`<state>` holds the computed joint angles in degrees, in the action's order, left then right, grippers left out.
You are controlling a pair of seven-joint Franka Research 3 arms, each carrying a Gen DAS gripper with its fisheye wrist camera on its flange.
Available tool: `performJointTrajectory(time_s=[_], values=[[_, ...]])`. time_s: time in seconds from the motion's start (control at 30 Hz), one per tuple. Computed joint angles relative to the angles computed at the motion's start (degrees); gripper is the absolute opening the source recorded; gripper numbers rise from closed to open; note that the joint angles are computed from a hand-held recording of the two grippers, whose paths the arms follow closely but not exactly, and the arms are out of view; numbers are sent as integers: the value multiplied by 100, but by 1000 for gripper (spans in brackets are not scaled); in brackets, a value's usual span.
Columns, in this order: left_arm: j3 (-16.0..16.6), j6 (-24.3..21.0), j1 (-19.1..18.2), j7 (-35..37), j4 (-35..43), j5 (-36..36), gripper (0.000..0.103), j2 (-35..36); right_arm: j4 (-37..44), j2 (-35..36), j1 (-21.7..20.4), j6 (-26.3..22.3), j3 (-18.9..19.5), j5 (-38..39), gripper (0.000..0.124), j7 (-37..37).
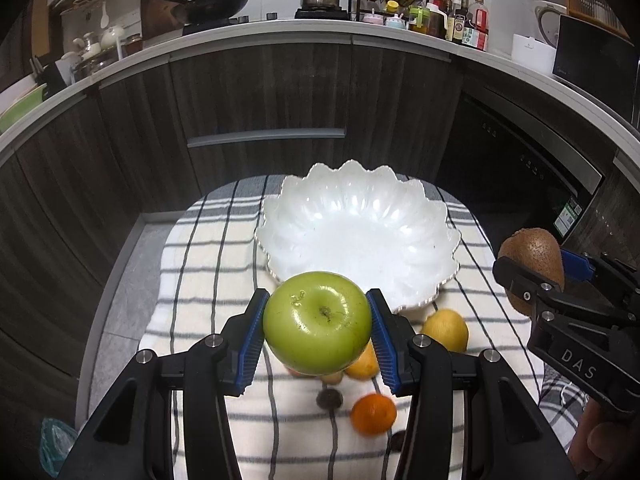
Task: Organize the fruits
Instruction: 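Lift the apple and kiwi and carry both over the white bowl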
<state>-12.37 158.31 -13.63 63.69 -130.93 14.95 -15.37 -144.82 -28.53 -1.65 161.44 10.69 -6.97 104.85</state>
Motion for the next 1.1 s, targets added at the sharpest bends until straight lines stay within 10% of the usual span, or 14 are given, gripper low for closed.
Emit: performJointTrajectory(time_s=[1.1], values=[[-57, -43, 250, 1157, 2417, -722, 48, 2797, 2244, 2858, 699, -123, -1008, -383, 55, -60]])
